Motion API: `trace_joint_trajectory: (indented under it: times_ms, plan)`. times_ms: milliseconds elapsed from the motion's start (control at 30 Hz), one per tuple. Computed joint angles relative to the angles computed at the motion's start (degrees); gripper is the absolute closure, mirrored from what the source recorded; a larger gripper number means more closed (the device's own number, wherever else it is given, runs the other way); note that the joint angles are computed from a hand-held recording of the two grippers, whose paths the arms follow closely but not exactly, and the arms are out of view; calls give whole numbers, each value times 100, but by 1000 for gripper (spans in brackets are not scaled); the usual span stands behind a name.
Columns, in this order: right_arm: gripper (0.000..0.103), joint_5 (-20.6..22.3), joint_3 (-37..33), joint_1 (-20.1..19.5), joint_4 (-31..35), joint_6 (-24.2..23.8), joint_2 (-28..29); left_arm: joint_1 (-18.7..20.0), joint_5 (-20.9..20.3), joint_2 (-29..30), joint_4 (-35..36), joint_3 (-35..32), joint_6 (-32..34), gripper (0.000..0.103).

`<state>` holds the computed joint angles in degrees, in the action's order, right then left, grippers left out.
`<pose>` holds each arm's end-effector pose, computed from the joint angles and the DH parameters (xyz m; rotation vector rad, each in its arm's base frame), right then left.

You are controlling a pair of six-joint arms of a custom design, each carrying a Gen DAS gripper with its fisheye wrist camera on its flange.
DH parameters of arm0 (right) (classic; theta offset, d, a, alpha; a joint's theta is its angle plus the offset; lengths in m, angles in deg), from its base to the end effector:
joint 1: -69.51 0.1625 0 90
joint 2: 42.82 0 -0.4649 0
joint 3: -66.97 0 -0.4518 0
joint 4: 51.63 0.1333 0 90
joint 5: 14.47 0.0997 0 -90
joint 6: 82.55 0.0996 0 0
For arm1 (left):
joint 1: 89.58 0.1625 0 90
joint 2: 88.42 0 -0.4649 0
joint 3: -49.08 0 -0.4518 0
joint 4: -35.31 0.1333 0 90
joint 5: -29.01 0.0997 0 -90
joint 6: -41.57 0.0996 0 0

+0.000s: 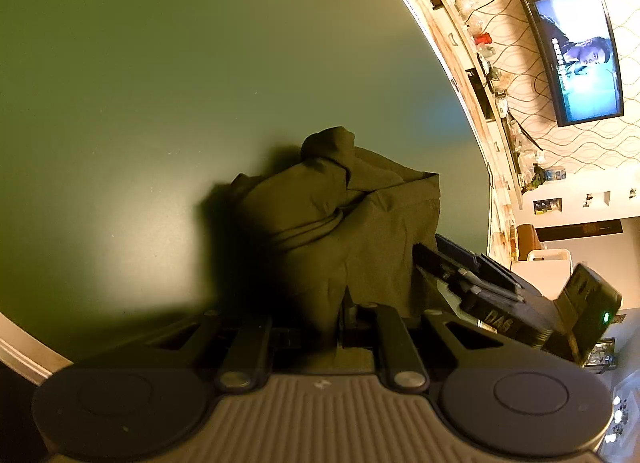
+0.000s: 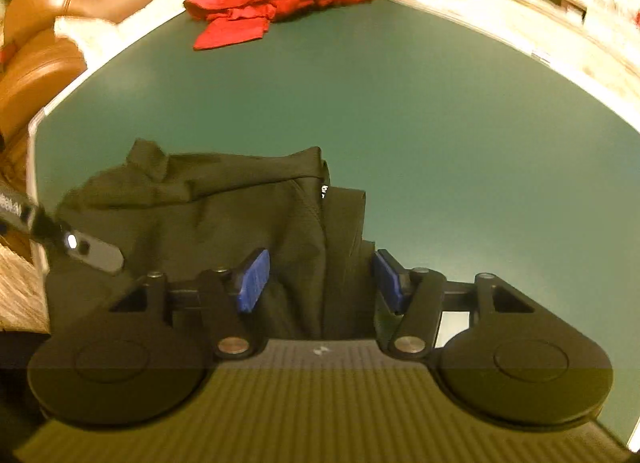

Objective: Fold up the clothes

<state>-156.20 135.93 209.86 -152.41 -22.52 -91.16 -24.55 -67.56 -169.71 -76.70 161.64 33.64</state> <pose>0.6662 -0.4805 0.2729 -0.1012 -2.3661 0.8256 -0.1170 -0.5401 0.2738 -0.4399 -3.0324 -0.2878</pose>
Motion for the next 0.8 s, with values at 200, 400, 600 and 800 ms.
trace_joint_trajectory:
  times_ms: [200,400,600,800]
  plan:
    - [35,382,203,-84,-517,-530,-180,38,-51,12,-27,-4,58,89]
    - [77,535,-140,-16,-493,-419,115,82,-120,-10,-110,46,43,89]
    - [84,-135,-303,241,-333,96,342,117,-173,-10,-157,69,118,89]
    - [86,-1053,-1233,569,1146,439,1050,90,-129,-117,-258,151,241,91]
